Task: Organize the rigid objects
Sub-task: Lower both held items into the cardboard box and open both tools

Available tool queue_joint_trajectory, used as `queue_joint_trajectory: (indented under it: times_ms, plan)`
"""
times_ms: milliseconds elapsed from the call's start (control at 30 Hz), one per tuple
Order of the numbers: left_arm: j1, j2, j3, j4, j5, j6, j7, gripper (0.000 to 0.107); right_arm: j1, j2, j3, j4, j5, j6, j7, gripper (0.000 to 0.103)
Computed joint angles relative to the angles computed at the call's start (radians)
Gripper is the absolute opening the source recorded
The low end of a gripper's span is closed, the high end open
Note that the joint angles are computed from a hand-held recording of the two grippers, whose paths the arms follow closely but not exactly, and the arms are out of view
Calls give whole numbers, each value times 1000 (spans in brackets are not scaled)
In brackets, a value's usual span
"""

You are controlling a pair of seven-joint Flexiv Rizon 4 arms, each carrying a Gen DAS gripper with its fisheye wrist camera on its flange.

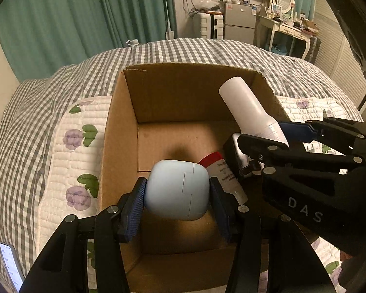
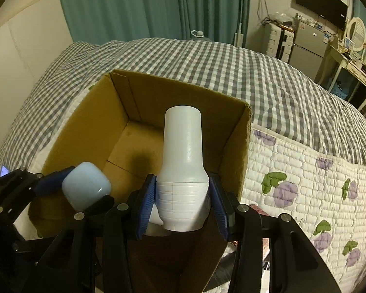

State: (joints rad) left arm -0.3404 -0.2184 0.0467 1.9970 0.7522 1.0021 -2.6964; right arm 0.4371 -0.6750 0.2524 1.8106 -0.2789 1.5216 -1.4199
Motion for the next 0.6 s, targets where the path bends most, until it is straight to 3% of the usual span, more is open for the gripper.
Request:
queue_joint_trajectory:
  times_ms: [67,200,267,333,600]
  plan:
    - [4,2,-3,5,-13,4,12,54,-6,4,4,2,4,-2,-1,44]
    - [-2,24,-6,9,-19,-10,19,59,-7,52,-13,38,2,19,3,68]
    - [-12,53,-13,2,-2,-48,3,60,21,95,-64,71,-8,48,21,73]
    - [-10,85,-26,-1,7,-60,-4,60,32,142,-104,103,-11,79,42,84]
    - [-35,202,-145,-80,79,-232,-62,67,77,360,-274,262,-48,173,112,90]
